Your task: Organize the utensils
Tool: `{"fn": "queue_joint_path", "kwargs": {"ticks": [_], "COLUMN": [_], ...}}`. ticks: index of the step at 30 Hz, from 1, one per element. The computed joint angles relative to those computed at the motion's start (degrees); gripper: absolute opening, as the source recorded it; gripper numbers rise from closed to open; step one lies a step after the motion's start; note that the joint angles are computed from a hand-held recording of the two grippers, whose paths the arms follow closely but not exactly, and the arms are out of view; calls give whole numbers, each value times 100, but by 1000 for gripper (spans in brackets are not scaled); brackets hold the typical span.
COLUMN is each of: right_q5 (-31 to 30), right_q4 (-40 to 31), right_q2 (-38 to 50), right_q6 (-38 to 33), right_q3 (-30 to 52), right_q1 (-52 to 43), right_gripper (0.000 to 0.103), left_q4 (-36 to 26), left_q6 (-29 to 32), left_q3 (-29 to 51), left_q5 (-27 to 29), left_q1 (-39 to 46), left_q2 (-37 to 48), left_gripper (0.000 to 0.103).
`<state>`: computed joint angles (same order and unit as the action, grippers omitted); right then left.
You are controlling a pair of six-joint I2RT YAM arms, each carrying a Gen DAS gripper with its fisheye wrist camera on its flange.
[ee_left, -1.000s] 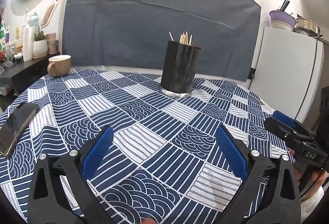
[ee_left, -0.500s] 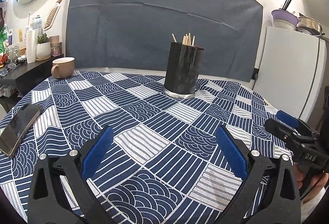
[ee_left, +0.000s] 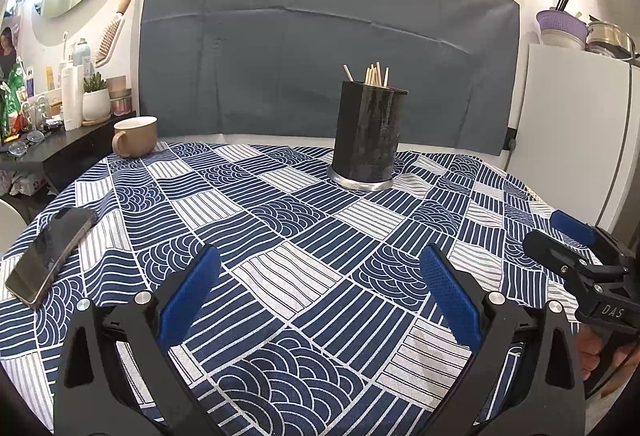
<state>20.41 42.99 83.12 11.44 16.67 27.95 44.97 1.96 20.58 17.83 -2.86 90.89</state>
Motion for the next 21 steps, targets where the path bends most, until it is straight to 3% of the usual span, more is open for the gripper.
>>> {"fn": "queue_joint_path", "kwargs": {"ticks": [21], "right_q5": [218], "right_q4": [58], "right_q2": [60], "right_q6": [-182], "right_q3": [20], "right_q1": [184], "right_gripper": [95], "left_q4": [-286], "left_q6": [181], "left_q3": [110], "left_q5": [-260], "left_q1": [-213], "left_q2": [-17], "left_gripper": [97]}}
